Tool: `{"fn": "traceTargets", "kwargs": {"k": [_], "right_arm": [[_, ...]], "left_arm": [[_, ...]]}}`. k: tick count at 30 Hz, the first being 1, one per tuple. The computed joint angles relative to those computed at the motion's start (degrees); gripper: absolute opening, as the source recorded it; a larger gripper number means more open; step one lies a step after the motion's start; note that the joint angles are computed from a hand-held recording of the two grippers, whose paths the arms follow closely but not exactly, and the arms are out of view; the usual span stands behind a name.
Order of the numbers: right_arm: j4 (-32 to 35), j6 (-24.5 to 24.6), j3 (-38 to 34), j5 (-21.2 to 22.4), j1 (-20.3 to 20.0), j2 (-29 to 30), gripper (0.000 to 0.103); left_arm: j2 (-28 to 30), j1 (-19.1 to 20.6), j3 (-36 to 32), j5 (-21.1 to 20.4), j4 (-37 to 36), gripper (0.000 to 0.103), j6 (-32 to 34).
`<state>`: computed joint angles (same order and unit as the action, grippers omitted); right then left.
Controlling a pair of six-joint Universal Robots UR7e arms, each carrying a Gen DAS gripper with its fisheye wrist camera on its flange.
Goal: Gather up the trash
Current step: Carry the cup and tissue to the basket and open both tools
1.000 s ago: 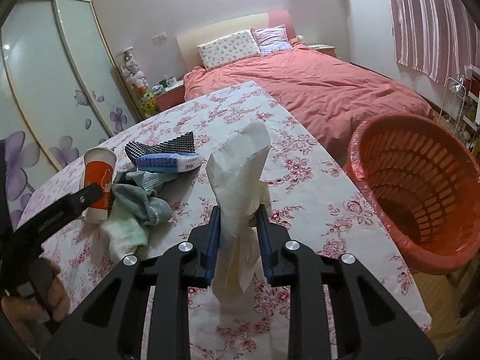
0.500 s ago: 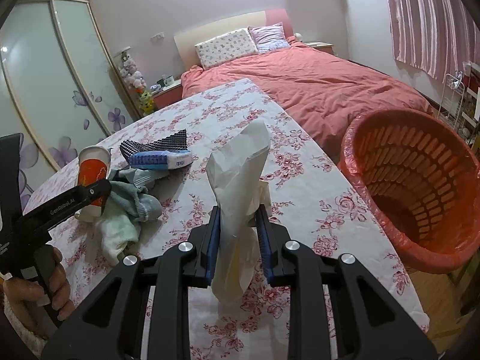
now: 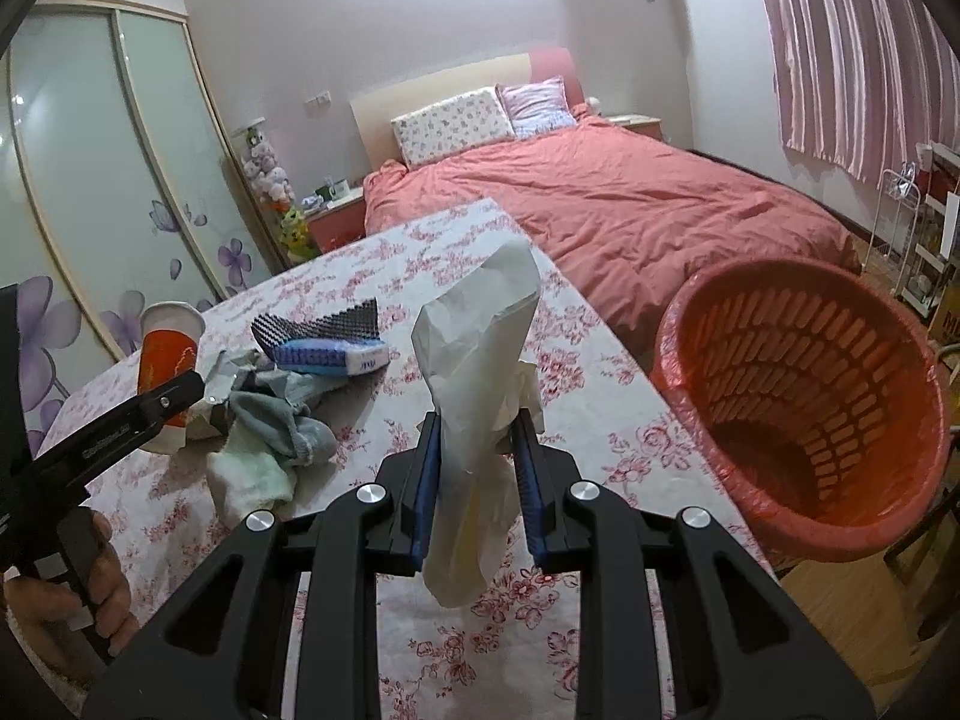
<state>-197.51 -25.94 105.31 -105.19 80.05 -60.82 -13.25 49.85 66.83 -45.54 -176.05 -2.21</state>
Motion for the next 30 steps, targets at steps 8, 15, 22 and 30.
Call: {"fn": "traceTargets", "kwargs": {"k": [8,15,22,30], "right_arm": [[-3.97,-1.27,1.97,1.66,-0.22,-2.23,0.024],[-8.61,-1.80,3.28,2.26,-0.68,-4.19,0.024],[-12.27,-0.98,3.50,2.76,-2.65,-6.20,0.024],[-14.95,0.17,1.85,2.11,-5.72,-6.97,0.024]], "left_arm": [[-1.57,-2.98,3.25,-1.69,-4.08,0.071,2.33],[-1.14,-5.33,3.48,-5.05,-4.61,0.071,2.99],[1.32,-7.12,0.81,-9.13,-3.80,0.071,3.86],[6.88,-7.88,-6.99,-15.25,1.29,0.071,3.85]]}}
